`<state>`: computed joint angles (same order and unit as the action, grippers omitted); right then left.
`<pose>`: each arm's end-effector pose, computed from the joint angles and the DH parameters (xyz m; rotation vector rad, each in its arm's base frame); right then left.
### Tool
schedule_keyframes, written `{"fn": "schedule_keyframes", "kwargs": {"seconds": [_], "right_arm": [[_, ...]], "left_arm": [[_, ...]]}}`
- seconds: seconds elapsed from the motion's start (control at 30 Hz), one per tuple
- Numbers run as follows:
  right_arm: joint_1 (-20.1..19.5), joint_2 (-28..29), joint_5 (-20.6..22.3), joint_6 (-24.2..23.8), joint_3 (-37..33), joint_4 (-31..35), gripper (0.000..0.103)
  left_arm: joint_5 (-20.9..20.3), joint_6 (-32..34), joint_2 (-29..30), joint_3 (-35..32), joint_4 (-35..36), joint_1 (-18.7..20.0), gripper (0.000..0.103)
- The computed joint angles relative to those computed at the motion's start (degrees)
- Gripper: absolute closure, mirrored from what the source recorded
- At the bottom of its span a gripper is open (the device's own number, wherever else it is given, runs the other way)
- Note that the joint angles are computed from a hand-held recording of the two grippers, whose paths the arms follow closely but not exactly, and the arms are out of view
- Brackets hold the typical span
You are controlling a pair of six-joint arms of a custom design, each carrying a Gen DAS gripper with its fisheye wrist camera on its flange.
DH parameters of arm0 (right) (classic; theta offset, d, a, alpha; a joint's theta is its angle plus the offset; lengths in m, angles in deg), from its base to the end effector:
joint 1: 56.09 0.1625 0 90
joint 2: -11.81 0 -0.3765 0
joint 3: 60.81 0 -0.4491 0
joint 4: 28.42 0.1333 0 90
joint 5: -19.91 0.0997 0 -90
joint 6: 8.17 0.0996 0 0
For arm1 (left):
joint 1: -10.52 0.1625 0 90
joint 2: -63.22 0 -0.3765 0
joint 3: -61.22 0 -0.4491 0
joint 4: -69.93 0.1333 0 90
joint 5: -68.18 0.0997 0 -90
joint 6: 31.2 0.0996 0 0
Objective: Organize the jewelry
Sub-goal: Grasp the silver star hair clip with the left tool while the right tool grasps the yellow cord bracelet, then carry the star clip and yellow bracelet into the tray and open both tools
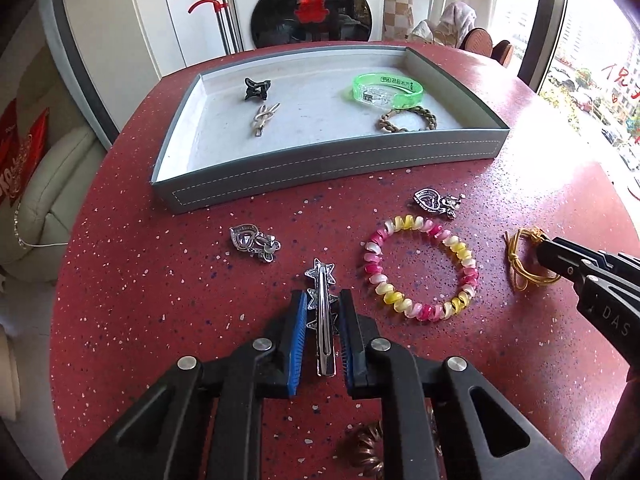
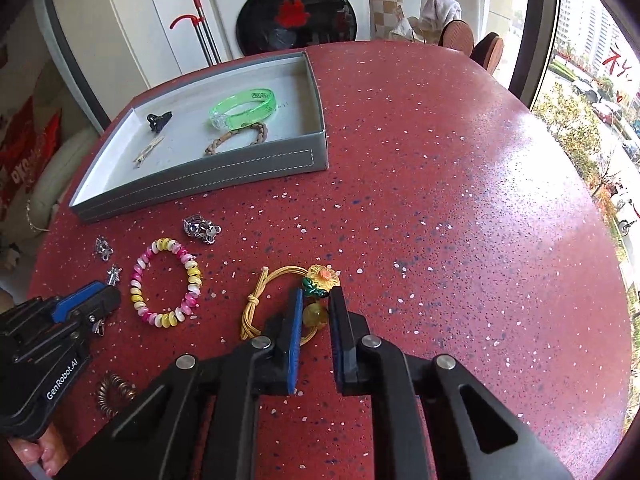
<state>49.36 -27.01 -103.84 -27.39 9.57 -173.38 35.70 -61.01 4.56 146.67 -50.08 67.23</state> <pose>0.2884 -0.7507 0.1271 0.5948 -2.4325 0.4924 -0.2022 -0.7038 0.2338 0.0332 2.2200 -0.6907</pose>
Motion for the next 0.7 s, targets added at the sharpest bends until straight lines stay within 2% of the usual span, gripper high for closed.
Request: {"fn": "schedule_keyframes", "kwargs": {"seconds": [0.23,0.4,0.7], "right_arm": [[-0.2,-4.2,5.9,0.1,3.2,-0.7,0.089],[-0.1,-5.7,8.5,1.2,3.9,-0.2,0.089],[1.0,-3.2,12.8,2.7,-1.7,4.0,0.089]], "left_arm": [[-3.4,7.2,-4.2,4.7,-10.0,-0.9,0.069],[-5.3,11.1,-6.9,6.8,-14.3,-1.2,0.069],[-5.6,15.2,-7.5,5.1,-17.2,-0.4,0.069]]}}
